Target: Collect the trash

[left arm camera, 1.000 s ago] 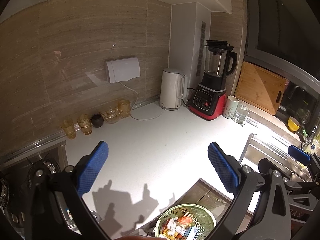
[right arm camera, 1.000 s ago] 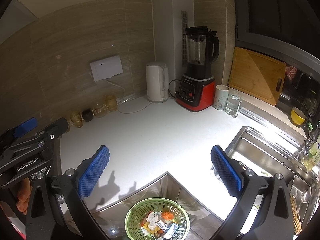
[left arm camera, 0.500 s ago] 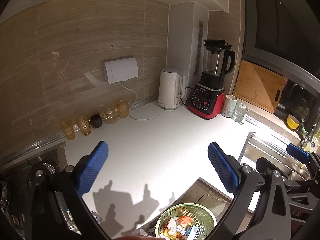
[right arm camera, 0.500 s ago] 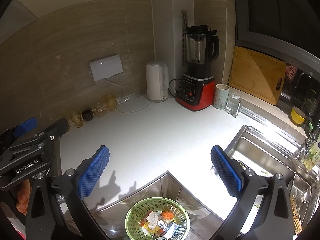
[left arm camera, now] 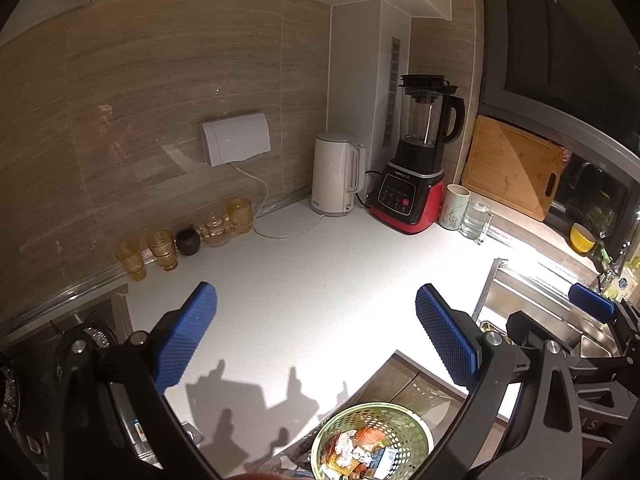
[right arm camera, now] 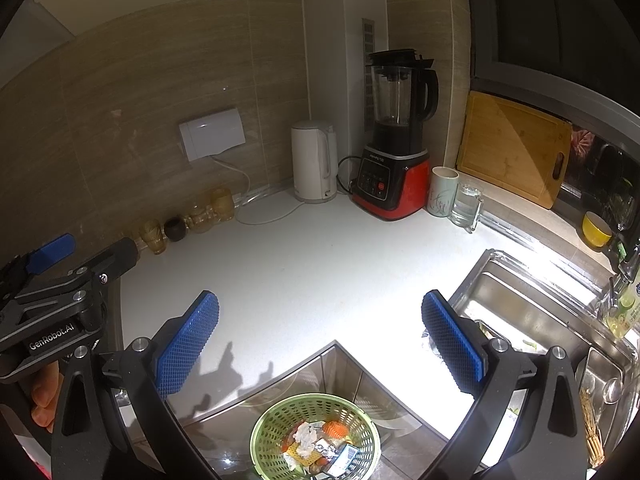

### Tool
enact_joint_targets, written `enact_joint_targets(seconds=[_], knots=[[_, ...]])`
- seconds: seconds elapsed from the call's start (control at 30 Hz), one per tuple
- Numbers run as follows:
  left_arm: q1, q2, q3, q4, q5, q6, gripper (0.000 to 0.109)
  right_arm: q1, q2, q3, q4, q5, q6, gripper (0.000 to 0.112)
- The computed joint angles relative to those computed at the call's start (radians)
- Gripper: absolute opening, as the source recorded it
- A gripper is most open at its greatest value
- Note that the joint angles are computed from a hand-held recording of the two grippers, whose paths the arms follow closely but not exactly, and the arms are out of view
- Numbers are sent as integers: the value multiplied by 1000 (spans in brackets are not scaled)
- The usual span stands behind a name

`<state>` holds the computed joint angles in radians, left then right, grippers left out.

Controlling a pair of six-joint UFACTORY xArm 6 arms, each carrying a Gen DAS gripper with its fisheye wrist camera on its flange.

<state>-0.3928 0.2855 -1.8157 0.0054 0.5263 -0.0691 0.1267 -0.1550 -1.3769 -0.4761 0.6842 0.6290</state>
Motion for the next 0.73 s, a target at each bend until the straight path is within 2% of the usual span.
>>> enact_joint_targets(seconds=[0.3, 0.73], knots=[[-4, -1, 6, 28, -8, -7, 95, -1, 4, -4, 1, 1, 0, 101], [1, -1, 6, -5, -10, 24, 95, -2, 4, -3, 1, 1, 0, 101]])
